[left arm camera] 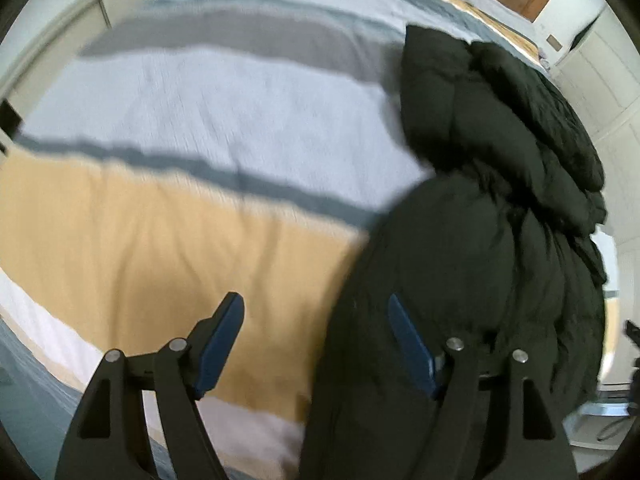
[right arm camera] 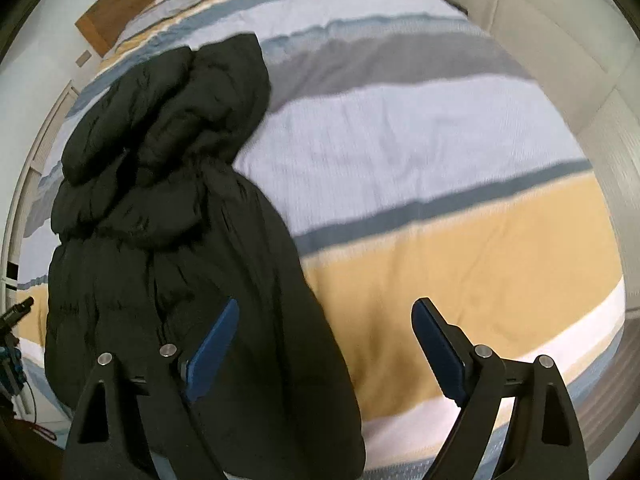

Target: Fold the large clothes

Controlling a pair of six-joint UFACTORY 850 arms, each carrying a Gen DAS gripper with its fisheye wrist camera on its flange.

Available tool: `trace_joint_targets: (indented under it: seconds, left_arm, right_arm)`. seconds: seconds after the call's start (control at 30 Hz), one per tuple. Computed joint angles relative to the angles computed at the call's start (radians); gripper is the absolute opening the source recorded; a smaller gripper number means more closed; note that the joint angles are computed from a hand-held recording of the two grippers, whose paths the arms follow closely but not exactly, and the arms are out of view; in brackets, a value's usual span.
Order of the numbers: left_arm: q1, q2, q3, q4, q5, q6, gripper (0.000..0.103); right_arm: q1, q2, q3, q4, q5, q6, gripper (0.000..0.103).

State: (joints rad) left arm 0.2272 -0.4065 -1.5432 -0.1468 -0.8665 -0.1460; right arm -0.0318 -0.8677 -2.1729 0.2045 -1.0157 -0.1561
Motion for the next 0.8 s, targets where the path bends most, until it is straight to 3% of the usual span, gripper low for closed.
trace_joint_targets:
  seconds: [0.3, 0.5, 0.8]
  left_arm:
    - [0.028, 0.040, 0.166, -0.349, -0.053, 0.193, 0.074]
    - [0.060, 0.058, 0.242, -0.480, -0.060, 0.234, 0.074]
    - [0.090, 0.058, 0.313, -0.701, -0.150, 0.347, 0.075]
  right_arm:
    - [-0.027, 0.054, 0.181, 0.127, -0.031, -0.044, 0.088]
    - [-0.046, 0.056, 0.247, 0.195, -0.080, -0.073, 0.089]
    - [-0.051, 0.037, 0.306, 0.293, -0.144, -0.145, 0.090]
